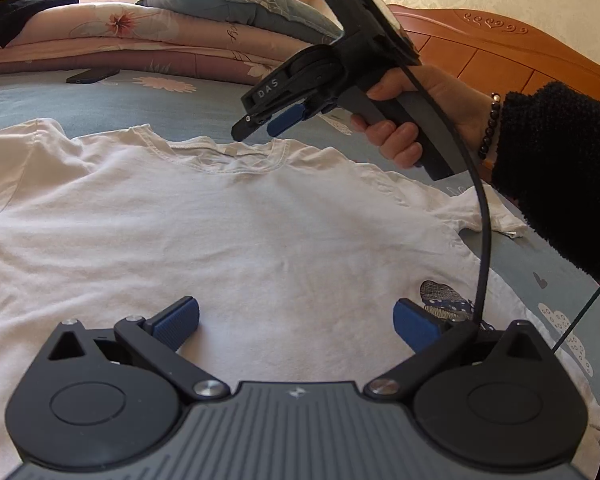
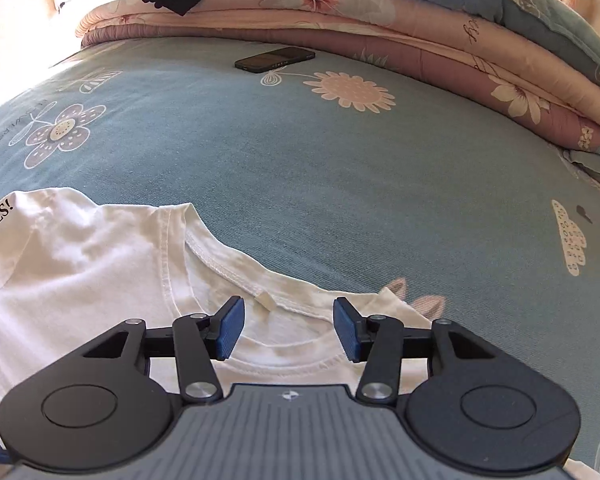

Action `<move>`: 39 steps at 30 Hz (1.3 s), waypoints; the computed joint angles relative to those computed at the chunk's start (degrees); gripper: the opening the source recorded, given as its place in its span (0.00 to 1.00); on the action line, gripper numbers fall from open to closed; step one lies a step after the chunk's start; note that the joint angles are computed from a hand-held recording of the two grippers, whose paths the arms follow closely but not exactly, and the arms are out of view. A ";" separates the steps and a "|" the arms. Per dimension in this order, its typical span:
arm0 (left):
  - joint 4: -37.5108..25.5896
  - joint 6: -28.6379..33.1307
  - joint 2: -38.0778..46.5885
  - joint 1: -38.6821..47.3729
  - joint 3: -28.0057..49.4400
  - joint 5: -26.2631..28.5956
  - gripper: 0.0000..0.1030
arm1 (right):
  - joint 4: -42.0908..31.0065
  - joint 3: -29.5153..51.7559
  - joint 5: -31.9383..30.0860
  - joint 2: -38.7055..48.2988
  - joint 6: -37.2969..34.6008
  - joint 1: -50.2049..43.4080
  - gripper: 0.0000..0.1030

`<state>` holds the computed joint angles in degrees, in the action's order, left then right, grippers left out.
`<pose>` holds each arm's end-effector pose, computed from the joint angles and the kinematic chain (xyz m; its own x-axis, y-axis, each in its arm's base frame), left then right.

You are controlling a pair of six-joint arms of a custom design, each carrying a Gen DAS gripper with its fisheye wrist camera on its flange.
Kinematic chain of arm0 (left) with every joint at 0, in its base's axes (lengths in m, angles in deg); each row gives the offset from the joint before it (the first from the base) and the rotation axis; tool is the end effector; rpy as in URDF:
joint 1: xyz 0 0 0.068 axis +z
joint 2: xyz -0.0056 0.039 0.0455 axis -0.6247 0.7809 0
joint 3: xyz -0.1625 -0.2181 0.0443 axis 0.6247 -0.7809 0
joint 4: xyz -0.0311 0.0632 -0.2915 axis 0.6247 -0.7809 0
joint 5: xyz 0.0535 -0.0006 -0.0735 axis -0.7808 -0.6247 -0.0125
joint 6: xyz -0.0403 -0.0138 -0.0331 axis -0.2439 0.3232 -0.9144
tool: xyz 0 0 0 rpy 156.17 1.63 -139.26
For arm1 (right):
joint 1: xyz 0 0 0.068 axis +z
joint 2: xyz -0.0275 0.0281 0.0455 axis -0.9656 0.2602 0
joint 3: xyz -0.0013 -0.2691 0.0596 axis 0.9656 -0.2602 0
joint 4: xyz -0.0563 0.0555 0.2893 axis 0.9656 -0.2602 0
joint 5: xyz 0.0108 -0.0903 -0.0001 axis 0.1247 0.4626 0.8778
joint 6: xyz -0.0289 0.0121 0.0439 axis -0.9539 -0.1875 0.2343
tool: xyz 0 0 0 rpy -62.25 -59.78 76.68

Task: Fold clothes
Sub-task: 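Grasp the end of the white shirt sleeve with the right gripper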

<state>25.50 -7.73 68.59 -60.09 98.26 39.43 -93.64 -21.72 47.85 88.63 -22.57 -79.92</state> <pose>0.1942 -0.0865 0.0681 -0.6112 0.0602 -0.7892 0.4595 0.8388 -0.2919 0.3962 -0.0267 0.1515 -0.7225 -0.2836 -0.6305 -0.3270 0.9437 -0.0498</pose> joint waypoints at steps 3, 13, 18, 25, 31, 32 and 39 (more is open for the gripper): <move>1.67 -1.09 -3.51 0.91 -1.97 0.43 0.99 | -2.34 -5.67 -2.44 -8.41 -2.18 -6.31 0.58; 0.41 0.76 1.80 -1.08 0.65 -3.14 0.99 | -7.13 -21.54 -18.49 -14.54 -5.33 -33.05 0.56; 0.47 0.85 2.02 -1.18 0.69 -3.29 0.99 | -7.77 -27.44 -29.72 -18.93 -11.71 -48.30 0.66; -0.74 1.31 1.83 -2.76 1.07 -5.56 0.99 | -11.26 -6.18 -47.18 6.15 1.45 -71.61 0.75; -3.95 2.87 1.71 -7.12 2.45 -12.09 0.99 | 7.47 1.60 -47.05 18.09 26.74 -73.74 0.72; -4.15 3.01 1.75 -7.40 2.55 -12.53 0.99 | 8.55 1.93 -46.72 18.49 27.52 -73.48 0.70; -3.89 3.07 1.68 -6.70 2.32 -11.63 0.99 | 12.03 0.64 -31.56 14.74 13.22 -70.24 0.57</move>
